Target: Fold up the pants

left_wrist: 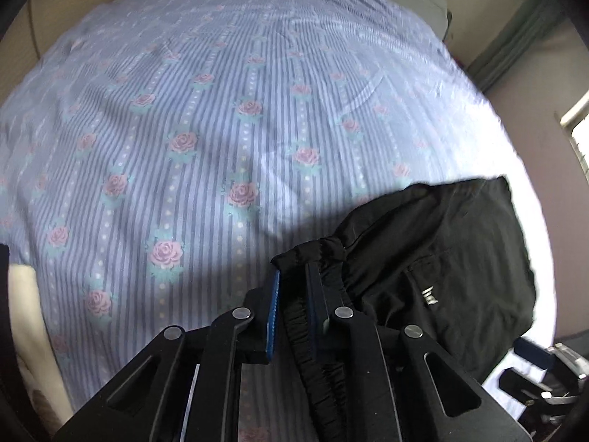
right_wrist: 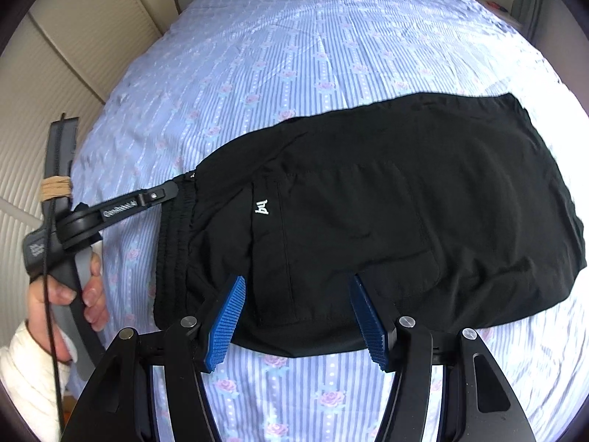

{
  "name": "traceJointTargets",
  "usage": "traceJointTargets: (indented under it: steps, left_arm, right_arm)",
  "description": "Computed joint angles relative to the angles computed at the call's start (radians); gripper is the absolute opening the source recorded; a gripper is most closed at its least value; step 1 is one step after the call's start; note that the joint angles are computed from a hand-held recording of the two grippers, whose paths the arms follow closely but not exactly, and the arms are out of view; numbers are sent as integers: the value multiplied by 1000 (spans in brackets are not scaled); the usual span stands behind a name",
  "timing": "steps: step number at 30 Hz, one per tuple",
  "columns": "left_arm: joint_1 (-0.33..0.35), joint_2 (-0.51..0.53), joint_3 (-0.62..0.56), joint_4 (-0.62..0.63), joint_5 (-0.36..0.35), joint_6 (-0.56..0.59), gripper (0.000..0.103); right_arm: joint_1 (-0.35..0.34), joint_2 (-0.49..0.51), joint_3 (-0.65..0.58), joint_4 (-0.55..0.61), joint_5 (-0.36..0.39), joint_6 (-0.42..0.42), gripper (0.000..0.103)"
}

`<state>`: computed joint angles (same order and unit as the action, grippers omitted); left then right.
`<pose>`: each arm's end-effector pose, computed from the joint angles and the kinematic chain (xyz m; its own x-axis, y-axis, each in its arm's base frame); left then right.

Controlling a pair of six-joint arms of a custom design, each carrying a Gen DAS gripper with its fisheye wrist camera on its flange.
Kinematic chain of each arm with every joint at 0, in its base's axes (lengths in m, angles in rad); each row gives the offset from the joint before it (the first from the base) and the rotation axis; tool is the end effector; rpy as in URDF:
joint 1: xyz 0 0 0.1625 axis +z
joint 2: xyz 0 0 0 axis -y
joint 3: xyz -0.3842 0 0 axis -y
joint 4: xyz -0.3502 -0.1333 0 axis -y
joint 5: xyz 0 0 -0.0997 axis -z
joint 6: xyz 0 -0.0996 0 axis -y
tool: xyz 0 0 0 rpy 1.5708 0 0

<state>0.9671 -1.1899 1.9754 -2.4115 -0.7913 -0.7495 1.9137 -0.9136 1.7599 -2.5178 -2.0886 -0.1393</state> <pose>-0.1130 -0.5220 0.2063 -0.8309 -0.2878 -0.4762 0.0010 0.8551 -0.5185 0.2723 -0.5130 0.1284 -0.7805 -0.3730 0.5017 -0.4472 0.8939 -0.0312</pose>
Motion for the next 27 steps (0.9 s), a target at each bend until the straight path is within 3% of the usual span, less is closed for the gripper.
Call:
traceJointTargets:
  steps: [4,7,8,10,16,19,22,25,27]
  left_arm:
    - [-15,-15,-10,91,49,-80,42]
    - [-69,-71,3,218,131,-184,46]
    - [-96,-100,20,251,149,-212,53]
    - [-160,-160,61,319,155,-291,58]
    - [-301,-268,207,327,33,-515,61]
    - [-338,-282,297,220,-55,-624,61]
    - [-336,-232,339,112,-140,-694,61]
    - [-345,-139,296,110,-176,-672,60]
    - [-367,-59,226,144,-156,-572,60]
  right_arm:
    - [-1,-3,3,11,-25,5,60]
    - [-4,-21,13,11,-28,2,60]
    - [-6,-32,22,1,-26,-7,60]
    - [-12,-59,41,-21,-26,-23,60]
    - [-46,-153,94,-47,-51,-5,60]
    - [-65,-202,124,-32,-78,21,60]
    - [-82,-245,157,1,-105,45,60]
    - [-99,-305,222,-31,-153,41,60]
    - [-126,-359,262,-54,-176,32,60]
